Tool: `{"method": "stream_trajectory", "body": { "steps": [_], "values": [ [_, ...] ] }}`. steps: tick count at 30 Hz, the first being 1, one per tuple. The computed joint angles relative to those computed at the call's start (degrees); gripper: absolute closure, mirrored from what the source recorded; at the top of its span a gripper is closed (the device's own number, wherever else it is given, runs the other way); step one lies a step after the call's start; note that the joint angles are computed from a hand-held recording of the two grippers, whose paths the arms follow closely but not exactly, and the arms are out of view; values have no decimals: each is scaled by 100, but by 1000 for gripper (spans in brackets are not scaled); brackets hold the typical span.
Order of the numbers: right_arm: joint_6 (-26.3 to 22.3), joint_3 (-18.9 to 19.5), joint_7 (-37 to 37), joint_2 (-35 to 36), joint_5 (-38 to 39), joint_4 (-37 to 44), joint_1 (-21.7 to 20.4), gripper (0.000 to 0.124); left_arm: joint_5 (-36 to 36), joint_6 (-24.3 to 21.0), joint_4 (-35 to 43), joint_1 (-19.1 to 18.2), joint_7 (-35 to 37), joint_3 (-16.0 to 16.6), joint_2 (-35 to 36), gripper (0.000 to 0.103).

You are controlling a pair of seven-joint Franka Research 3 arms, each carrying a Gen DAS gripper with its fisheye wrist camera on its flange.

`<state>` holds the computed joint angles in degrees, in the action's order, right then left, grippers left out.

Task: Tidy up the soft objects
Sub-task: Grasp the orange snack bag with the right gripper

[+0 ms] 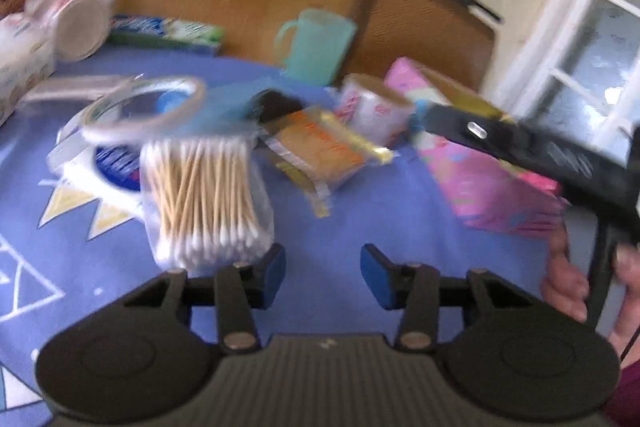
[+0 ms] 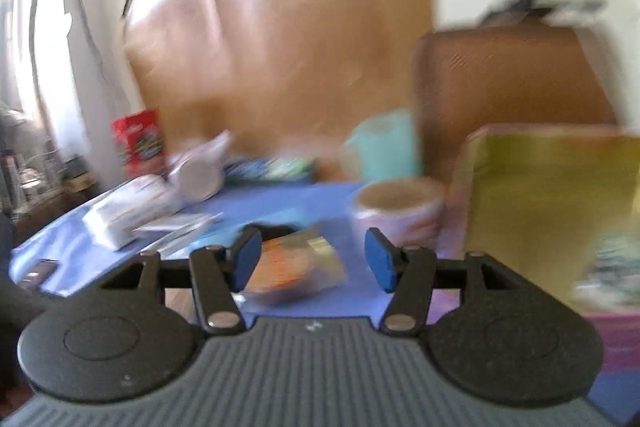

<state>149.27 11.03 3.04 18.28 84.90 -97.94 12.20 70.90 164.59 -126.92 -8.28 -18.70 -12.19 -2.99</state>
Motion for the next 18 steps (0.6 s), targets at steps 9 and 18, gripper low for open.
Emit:
{"method": "stream_trajectory", "body": {
  "steps": [9, 18],
  "values": [
    [-423, 103, 2507, 714, -2077, 670, 34, 91, 491, 100, -775, 328, -1121, -85, -830, 66],
    [-56, 9, -475, -961, -364, -1540, 34, 67, 1968, 618, -173, 375, -2158, -18, -492, 54]
  ]
}}
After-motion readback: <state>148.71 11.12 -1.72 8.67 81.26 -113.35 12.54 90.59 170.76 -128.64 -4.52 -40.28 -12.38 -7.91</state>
